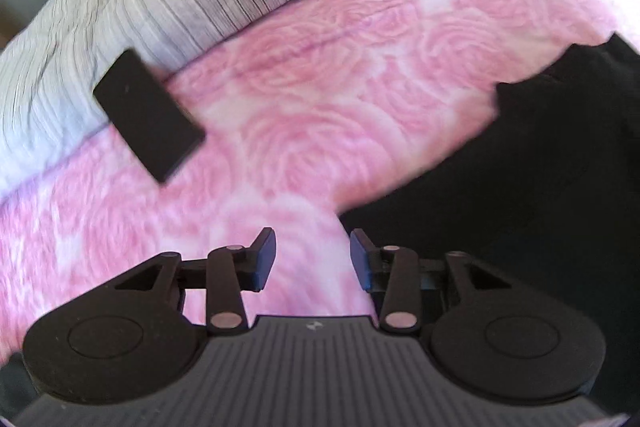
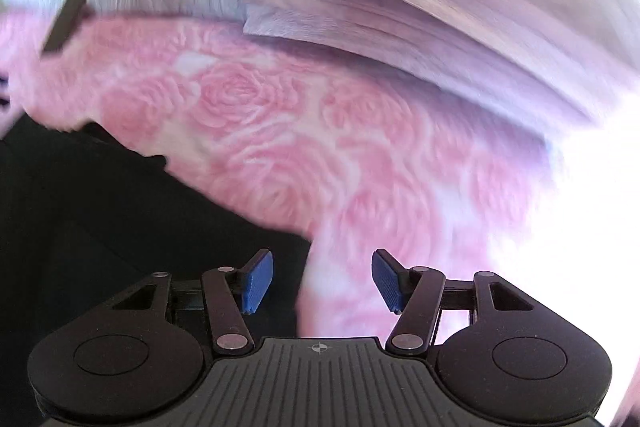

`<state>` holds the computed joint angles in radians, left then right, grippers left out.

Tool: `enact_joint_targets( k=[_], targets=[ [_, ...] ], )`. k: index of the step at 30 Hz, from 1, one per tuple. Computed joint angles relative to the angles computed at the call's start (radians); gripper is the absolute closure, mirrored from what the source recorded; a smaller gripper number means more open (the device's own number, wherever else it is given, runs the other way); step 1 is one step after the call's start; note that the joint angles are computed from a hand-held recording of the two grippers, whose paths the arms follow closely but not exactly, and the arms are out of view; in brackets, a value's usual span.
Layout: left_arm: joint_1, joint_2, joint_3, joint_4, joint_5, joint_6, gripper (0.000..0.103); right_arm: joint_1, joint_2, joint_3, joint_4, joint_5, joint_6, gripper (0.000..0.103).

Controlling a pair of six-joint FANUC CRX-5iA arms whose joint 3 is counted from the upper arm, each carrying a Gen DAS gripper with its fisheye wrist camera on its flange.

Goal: Fold clothes
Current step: 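Lift the hem with both grippers and fold it over toward the collar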

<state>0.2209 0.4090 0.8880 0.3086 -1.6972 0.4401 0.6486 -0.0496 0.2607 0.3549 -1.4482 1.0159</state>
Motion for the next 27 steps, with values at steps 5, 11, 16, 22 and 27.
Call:
enact_joint_targets(
  k=[5, 11, 16, 22, 27],
  targets=[
    [0.039, -0.134, -0.187, -0.012, -0.093, -0.054, 0.08, 0.13, -0.139, -0.072, -0.091, -0.036, -0.223, 0.045],
    [0.042, -0.221, -0.377, -0.018, -0.02, -0.117, 0.076, 0.177, -0.153, -0.133, -0.158, -0.061, -0.212, 0.046],
    [0.045, -0.199, -0.296, -0.044, -0.021, -0.126, 0.083, 0.151, -0.16, -0.149, -0.116, -0.119, -0.208, 0.05],
    [0.167, -0.281, -0.32, 0.031, -0.145, -0.237, 0.083, 0.348, -0.211, -0.103, 0.002, -0.193, -0.399, 0.05],
    [0.259, -0.412, -0.472, -0.039, -0.201, -0.391, 0.082, 0.505, -0.266, -0.155, -0.043, -0.178, -0.56, 0.05]
  ],
)
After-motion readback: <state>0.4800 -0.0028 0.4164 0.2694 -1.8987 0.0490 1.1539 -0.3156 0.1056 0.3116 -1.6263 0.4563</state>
